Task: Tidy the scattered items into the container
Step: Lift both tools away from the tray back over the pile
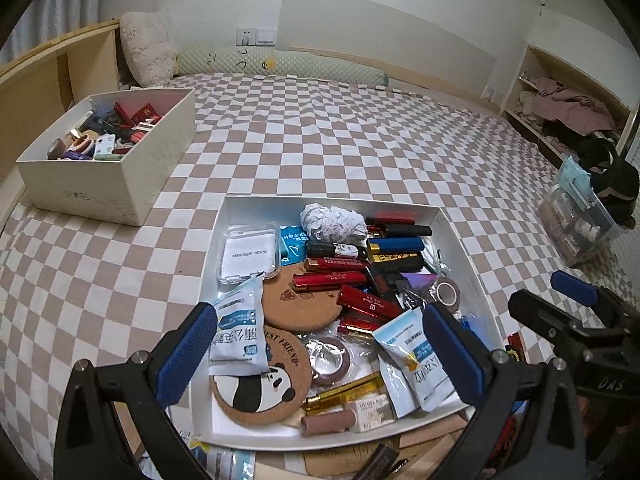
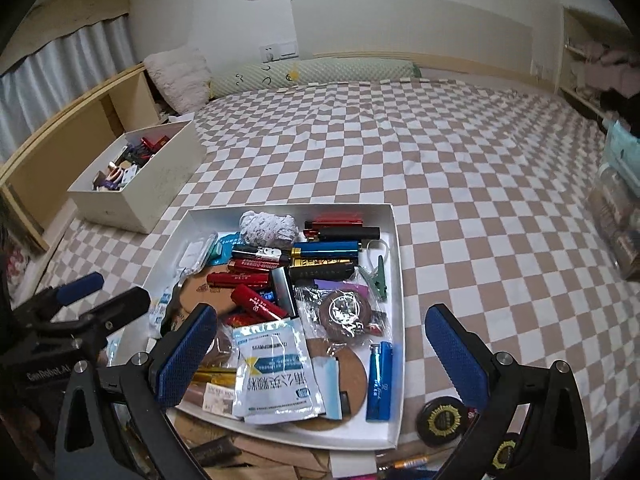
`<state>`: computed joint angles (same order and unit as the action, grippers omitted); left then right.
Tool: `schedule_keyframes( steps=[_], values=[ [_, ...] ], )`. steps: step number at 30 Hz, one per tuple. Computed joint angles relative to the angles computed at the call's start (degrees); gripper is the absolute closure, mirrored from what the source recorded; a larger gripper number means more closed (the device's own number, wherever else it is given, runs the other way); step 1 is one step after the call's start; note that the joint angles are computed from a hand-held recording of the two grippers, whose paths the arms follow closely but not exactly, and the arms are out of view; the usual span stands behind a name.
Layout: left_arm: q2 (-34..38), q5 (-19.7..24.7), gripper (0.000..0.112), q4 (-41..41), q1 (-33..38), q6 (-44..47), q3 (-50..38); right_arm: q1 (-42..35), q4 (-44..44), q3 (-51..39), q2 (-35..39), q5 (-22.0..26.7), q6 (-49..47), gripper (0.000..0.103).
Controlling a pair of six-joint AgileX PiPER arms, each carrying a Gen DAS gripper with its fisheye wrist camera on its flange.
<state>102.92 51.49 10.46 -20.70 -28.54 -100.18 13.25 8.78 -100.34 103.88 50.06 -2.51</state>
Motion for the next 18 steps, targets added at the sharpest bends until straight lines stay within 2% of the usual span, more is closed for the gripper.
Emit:
schedule_keyframes(
  steps=[18],
  values=[
    [-9.71, 0.13, 0.009, 6.46, -4.08, -5.3, 8.35, 1.15, -2.61, 8.2, -8.86, -2.13, 0.77, 0.0]
  ],
)
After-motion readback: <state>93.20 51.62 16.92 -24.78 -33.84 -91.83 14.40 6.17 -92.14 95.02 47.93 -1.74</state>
